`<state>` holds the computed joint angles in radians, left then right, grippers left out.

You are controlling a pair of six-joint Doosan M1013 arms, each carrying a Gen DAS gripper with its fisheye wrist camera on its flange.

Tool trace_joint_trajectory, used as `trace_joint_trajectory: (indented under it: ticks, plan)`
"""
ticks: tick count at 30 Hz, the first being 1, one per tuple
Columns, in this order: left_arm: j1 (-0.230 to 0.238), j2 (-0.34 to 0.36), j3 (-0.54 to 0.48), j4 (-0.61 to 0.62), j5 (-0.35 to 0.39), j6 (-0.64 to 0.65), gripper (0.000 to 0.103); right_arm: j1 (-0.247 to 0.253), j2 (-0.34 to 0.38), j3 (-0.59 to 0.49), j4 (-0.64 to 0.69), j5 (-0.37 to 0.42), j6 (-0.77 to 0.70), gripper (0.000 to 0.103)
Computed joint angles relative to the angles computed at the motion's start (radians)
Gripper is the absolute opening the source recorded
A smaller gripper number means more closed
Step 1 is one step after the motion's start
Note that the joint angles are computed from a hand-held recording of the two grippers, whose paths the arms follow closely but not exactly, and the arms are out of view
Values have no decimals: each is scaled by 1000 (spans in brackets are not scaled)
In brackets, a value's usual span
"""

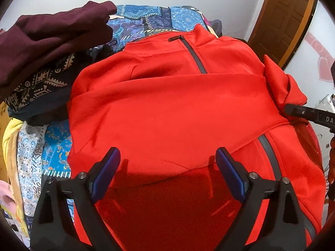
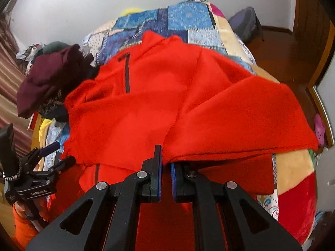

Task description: Fold large clothes

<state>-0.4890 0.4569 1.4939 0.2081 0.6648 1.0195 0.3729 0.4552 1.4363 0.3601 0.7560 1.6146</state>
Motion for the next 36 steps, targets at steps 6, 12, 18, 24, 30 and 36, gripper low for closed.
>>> trace_joint_trajectory:
  ticks: [6, 12, 18, 24, 30, 36]
  plan:
    - [-6, 3, -10, 27, -4, -10, 92, -18, -29, 6, 32, 39, 7, 34]
    - [-13, -5, -13, 64, -21, -29, 92, -46, -97, 76, 9, -92, 81, 47]
    - [-20, -5, -19, 85, -28, -41, 92, -103, -120, 123, -26, -166, 276, 51]
    - [-19, 1, -25, 85, -21, -41, 92, -140, -104, 158, -67, -191, 449, 51]
    - [-13, 8, -33, 63, -14, -42, 92, -175, -51, 160, 67, -157, 433, 51]
    - [-12, 18, -42, 67, 4, -51, 92, -197, -12, 150, 168, -156, 350, 51]
